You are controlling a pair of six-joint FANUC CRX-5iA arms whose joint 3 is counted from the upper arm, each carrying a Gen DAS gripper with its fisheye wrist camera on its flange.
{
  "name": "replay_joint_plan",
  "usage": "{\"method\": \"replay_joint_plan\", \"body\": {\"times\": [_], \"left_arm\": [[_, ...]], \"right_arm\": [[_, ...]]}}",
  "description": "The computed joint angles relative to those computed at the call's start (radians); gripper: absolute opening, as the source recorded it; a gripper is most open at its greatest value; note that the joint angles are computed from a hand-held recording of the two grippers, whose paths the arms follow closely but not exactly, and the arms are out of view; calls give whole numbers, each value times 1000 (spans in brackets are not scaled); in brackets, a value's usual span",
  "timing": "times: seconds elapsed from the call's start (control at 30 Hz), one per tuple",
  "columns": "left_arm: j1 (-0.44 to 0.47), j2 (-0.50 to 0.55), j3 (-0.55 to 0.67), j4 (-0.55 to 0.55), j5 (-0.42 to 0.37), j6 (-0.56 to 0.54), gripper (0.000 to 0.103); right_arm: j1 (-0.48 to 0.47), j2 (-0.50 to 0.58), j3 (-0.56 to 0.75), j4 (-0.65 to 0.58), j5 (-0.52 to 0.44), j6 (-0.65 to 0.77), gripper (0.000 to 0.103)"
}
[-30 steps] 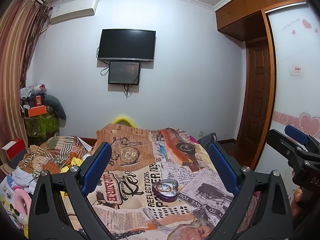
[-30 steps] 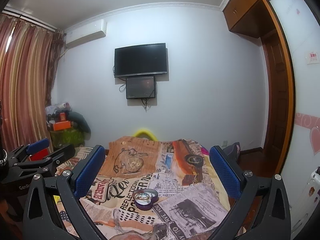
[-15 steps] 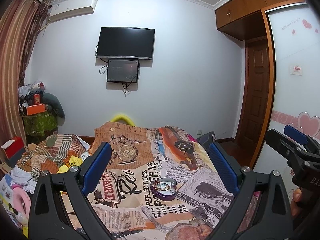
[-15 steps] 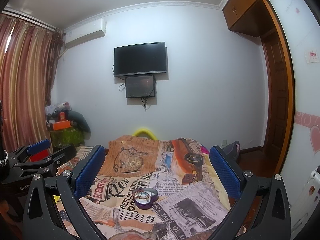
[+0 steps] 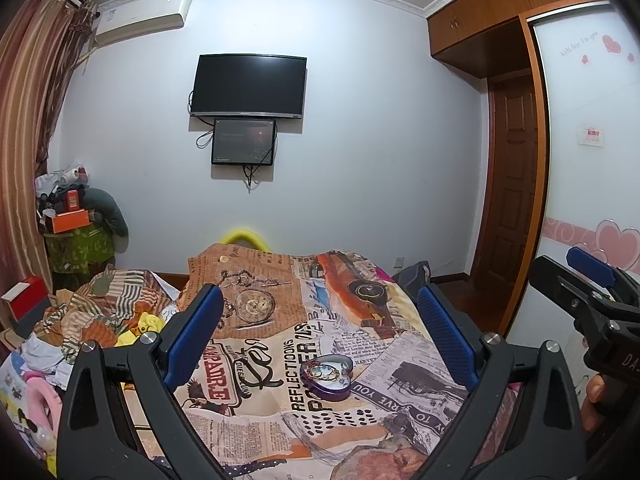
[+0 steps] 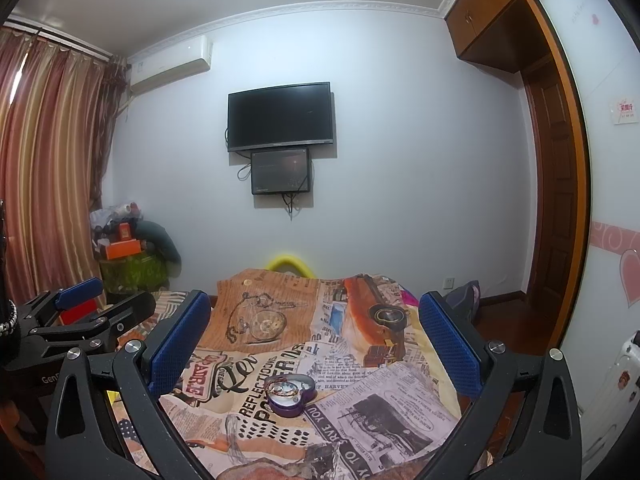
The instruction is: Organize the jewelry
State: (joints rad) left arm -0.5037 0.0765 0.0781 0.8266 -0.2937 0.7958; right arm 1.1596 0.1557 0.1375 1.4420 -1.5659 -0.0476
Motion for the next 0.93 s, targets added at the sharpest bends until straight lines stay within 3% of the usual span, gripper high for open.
{"method": "replay_joint_plan", "body": {"times": [0.93], "left_arm": [[-1, 24, 15, 38, -36, -43, 98]], "right_arm": [[-15, -1, -10, -29, 8, -7, 103]]}}
